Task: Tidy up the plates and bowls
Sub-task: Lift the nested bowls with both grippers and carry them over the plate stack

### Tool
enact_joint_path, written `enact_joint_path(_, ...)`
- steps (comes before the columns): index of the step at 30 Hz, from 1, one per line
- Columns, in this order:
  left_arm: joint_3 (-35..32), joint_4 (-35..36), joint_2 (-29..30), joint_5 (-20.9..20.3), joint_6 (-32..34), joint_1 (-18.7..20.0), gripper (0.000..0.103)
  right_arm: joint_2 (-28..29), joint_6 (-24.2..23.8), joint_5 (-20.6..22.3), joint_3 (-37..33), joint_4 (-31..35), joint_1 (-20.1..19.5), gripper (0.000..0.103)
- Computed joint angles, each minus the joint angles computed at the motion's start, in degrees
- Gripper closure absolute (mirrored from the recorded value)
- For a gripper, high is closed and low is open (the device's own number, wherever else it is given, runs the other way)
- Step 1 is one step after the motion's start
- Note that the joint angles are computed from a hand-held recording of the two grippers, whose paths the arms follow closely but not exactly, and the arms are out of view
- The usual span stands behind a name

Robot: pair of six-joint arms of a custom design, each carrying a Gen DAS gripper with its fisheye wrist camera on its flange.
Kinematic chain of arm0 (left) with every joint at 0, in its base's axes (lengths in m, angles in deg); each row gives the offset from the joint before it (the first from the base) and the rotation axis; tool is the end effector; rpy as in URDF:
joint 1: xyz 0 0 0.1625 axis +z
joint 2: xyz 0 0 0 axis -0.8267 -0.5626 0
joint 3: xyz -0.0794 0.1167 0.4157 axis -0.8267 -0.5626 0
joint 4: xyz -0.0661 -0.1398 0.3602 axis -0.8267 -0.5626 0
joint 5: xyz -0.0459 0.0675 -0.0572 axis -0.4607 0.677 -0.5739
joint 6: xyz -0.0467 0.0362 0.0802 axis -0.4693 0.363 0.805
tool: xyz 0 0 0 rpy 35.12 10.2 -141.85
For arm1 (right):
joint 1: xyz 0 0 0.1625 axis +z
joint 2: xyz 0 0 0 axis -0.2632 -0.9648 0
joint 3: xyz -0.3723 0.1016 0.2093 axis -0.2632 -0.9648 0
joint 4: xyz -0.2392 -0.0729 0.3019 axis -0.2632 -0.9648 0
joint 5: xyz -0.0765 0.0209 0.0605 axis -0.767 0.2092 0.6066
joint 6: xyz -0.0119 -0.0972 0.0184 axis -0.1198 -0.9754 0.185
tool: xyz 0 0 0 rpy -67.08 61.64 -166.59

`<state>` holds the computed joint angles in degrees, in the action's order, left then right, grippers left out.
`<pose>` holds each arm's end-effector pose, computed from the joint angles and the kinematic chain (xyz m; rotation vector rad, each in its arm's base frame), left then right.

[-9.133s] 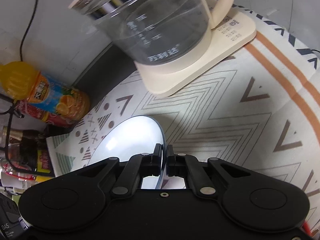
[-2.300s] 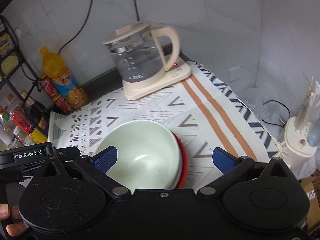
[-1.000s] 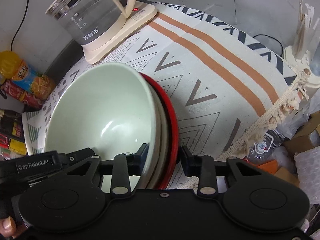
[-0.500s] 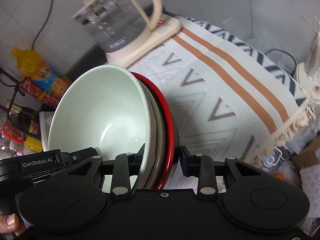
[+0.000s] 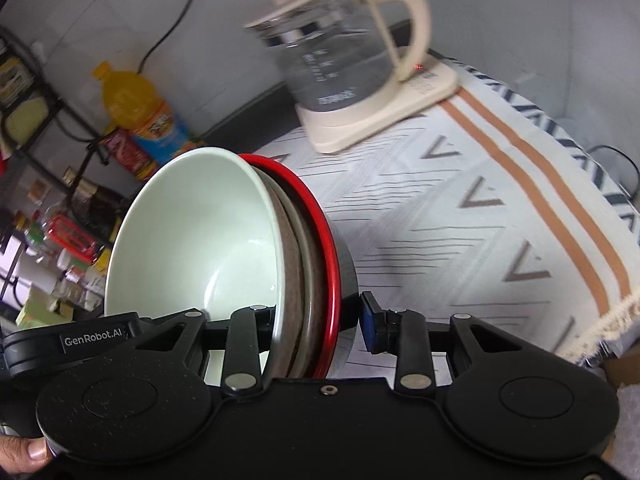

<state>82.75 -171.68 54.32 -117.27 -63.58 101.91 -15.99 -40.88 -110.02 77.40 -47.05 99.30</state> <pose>-0.4166 -0.7396 0.0182 -0.4697 2.3945 -0.9734 0.0371 -0.8184 0.3765 0.5453 -2.8173 0.5064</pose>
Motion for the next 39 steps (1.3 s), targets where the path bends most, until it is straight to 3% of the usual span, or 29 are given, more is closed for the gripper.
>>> enact_joint_path(20, 20.4, 4.8, -13.1, 8.8, -22.6, -2.8, 0.077, 0.7, -6.3, 3.7, 3.6, 3.8, 4.9, 0.071)
enact_joint_path(32, 28.5, 12.3, -19.3, 9.2, -36.5, -4.0, 0.077, 0.4, -8.2, 4.0, 7.6, 5.3, 7.0, 0.071)
enact_joint_path(39, 32.2, 12.8, -21.8, 8.3, -40.2, -4.0, 0.077, 0.2, -8.5, 2.8, 10.1, 5.4, 8.1, 0.071)
